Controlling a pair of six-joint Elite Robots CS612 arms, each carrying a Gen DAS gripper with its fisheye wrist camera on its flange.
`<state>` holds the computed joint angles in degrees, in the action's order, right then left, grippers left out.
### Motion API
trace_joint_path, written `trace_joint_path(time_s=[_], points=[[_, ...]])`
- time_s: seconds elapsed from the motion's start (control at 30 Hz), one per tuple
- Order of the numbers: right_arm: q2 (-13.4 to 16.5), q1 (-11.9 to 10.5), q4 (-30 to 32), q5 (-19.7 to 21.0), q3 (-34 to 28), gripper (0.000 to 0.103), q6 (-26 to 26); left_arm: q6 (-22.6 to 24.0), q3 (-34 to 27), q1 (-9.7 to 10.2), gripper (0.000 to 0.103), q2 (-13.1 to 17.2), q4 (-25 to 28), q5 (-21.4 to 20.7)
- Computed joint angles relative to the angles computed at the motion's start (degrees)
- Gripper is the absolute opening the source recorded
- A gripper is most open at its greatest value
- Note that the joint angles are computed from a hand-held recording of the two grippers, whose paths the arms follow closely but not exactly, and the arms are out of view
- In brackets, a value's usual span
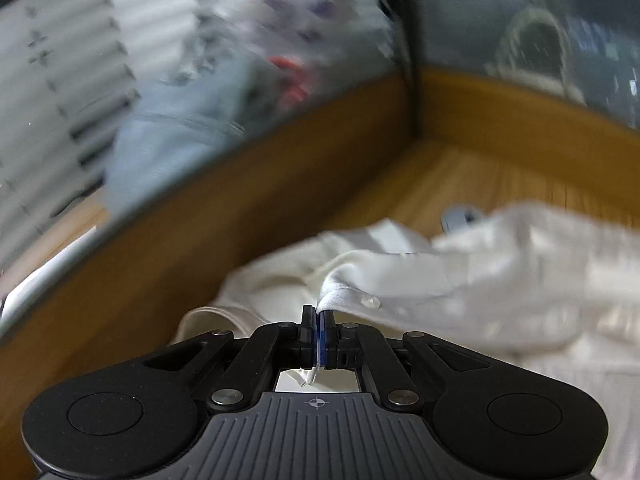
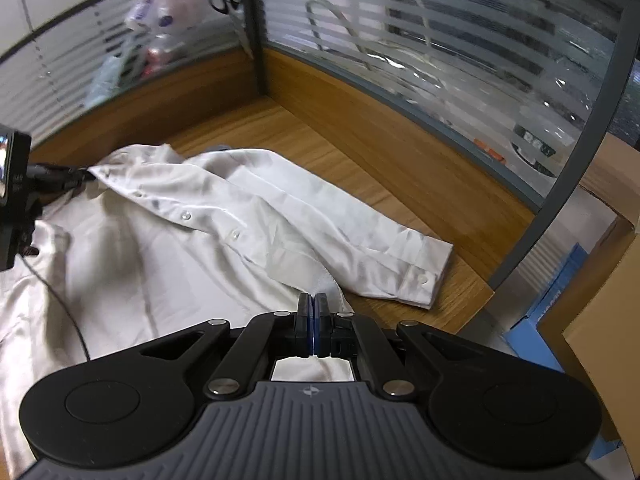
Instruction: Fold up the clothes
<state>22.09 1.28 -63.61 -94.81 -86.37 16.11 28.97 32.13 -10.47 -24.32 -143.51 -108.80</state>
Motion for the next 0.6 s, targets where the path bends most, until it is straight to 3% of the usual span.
trace_joint_path(time_s=[0.23, 0.6], points=[[-1.48, 0.74, 4.04, 10.12, -2.63, 0.000, -1.53, -5.21, -2.93, 2.24, 0.003, -0.64, 2.63, -2.26], [-3.36, 3.80, 12.56, 25.83, -0.63, 0.001, -13.05, -5.68, 1.16, 3.53, 0.004, -2.66, 2.69, 2.35]])
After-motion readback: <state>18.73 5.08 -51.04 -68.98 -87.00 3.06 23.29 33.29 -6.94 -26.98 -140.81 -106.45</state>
